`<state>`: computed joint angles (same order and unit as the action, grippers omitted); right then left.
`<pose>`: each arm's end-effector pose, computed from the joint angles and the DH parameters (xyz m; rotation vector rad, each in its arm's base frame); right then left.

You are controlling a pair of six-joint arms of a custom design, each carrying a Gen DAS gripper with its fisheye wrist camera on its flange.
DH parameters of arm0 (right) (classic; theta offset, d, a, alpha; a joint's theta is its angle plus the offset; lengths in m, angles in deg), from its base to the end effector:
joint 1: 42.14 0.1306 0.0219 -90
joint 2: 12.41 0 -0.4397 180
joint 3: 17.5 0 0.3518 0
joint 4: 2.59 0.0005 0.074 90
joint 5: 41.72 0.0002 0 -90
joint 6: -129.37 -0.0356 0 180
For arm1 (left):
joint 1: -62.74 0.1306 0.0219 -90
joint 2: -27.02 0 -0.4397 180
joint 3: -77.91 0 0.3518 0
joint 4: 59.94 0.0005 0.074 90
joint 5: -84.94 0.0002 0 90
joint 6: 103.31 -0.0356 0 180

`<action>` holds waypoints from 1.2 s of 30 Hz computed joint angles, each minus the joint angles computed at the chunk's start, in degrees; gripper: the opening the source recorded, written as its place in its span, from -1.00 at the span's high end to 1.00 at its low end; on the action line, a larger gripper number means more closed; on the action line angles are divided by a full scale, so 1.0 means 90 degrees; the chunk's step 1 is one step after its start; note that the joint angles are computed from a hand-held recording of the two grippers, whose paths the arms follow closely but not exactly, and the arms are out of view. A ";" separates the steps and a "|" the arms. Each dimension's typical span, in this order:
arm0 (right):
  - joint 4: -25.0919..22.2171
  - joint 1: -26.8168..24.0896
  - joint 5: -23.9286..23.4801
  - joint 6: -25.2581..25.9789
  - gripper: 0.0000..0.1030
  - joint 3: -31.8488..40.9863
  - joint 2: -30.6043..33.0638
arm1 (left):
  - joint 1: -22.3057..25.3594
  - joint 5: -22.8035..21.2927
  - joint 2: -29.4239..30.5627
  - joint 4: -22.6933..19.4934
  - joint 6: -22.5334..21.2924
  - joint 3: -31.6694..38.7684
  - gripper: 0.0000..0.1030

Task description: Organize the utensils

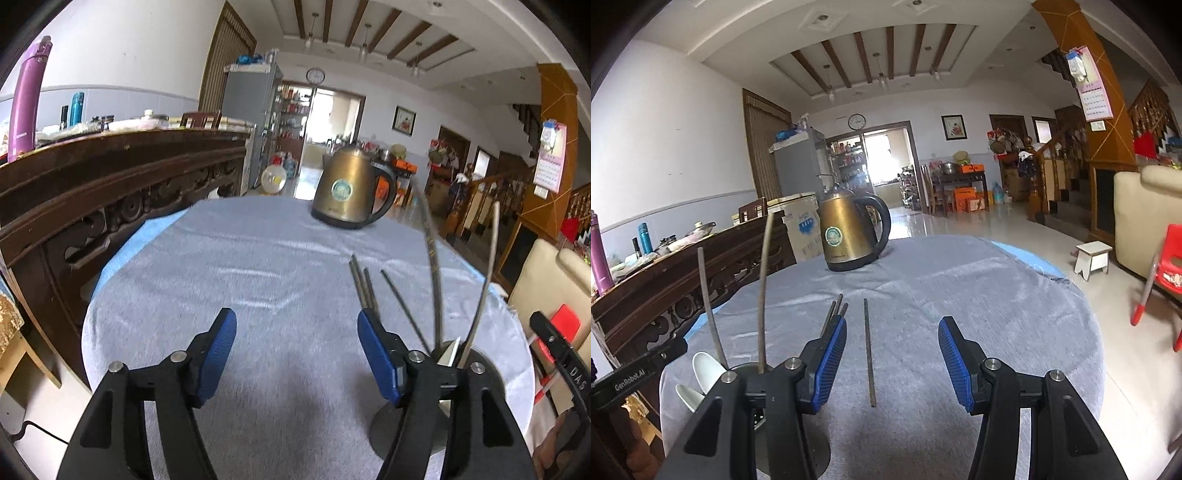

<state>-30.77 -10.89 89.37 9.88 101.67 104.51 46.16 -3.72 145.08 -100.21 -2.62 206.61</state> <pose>0.5793 0.3236 0.4922 0.4068 1.8628 -0.0130 0.6414 -0.1924 0.5292 0.1223 2.0995 -0.3123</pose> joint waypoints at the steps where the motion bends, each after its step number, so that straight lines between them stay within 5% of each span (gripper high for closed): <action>1: -0.0063 -0.0001 0.0004 -0.0028 -0.08 0.0037 0.0016 | 0.0008 -0.0014 0.0058 -0.0149 0.0007 0.0097 -0.36; 12: -0.0682 -0.0097 -0.0276 -0.0536 -0.08 0.0293 0.0184 | 0.0089 -0.0476 0.0571 -0.1354 0.0107 0.0908 -0.37; 36: -0.1426 -0.0219 -0.0924 -0.1181 -0.09 0.0515 0.0469 | 0.0112 -0.0721 0.1011 -0.2234 0.0114 0.1526 -0.37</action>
